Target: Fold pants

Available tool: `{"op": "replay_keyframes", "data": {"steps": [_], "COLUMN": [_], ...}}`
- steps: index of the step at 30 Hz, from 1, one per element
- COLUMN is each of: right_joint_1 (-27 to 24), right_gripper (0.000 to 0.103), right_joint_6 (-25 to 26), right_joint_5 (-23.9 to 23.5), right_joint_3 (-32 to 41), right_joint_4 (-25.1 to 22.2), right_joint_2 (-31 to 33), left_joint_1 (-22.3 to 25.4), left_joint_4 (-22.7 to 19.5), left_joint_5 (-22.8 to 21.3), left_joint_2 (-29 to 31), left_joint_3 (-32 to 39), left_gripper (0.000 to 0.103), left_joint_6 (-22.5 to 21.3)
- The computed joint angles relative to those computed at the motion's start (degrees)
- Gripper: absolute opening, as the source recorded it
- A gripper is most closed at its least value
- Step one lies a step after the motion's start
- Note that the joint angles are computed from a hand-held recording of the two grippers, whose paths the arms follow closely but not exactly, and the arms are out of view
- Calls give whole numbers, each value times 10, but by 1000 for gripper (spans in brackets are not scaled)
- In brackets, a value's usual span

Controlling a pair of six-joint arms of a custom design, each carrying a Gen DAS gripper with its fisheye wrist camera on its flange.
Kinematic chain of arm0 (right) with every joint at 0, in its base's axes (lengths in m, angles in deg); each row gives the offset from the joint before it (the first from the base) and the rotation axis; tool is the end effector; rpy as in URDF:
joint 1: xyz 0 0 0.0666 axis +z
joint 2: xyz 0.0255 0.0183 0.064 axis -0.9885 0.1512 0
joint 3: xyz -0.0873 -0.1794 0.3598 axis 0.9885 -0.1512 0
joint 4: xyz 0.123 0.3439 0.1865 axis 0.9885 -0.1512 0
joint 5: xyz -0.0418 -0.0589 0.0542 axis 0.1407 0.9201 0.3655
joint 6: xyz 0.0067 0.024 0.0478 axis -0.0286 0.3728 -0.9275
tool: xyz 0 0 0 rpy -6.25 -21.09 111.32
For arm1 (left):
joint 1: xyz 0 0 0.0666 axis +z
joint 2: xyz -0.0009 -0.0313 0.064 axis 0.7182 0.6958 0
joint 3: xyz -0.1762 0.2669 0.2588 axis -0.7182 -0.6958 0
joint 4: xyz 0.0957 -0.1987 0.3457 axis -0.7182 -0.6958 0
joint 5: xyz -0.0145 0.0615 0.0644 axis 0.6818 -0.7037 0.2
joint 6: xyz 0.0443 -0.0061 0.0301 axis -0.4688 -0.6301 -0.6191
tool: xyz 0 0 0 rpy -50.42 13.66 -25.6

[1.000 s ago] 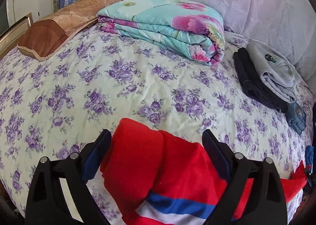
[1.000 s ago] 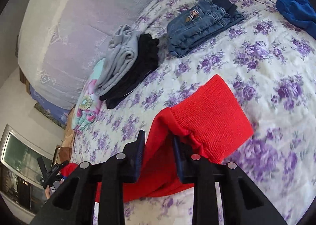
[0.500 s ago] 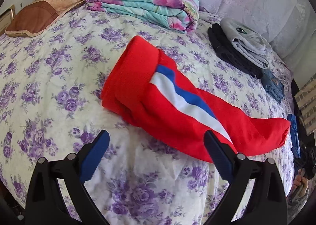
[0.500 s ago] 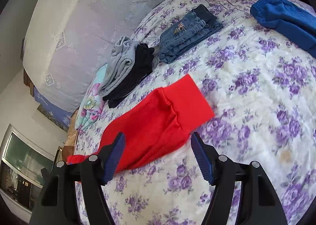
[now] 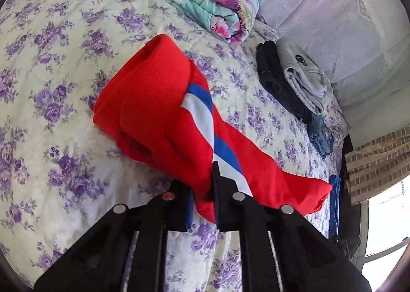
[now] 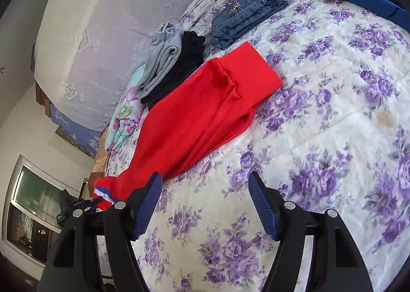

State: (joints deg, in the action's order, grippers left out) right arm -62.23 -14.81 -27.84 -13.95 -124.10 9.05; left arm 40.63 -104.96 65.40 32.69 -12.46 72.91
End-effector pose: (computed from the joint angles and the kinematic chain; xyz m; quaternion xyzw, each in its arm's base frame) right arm 0.3547 0.1369 0.4850 0.0898 0.8720 0.3819 0.2929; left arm 0.3589 -0.0425 0.5322 -0.2391 0.8976 -0.2462 0.2767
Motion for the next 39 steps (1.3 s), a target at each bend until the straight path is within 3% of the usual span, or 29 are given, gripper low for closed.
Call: {"op": "replay_keyframes", "data": {"steps": [8,14,17,20,23,25,27,30,34,39], "right_joint_1": [11,2,-10,-15,-20,-19,-21,-25,-31,-41], "right_gripper": [70,69,61,59,40,15,8,6,6,6], "right_joint_6": [-55,-107,-160,-166,-198,-198,-213,-190,-126,-79], "right_joint_5": [-27,-34,-77,-76,-102,-96,-77,-60,-42,-31], "right_joint_3": [-27,-29,-27,2,7,9,-2,-21,-17,39], "right_joint_4": [48,108,174,161,199,219,238,251,217,175], "right_joint_2": [3,26,50,87,113,120,104,46,-33,-23], "left_joint_1": [16,14,12,13,18,20,21,22,10,-1], "left_joint_4": [55,46,31,25,28,26,24,23,27,35], "left_joint_5": [34,14,6,4,9,10,9,10,-1,0], "left_joint_2": [-46,-42,-42,-44,-48,-48,-50,-65,-86,-61], "left_joint_3": [27,79,87,83,73,71,70,61,54,75], "left_gripper": [8,8,8,8,8,8,8,8,8,8], "left_joint_6": [30,20,16,14,15,14,14,12,11,-2]}}
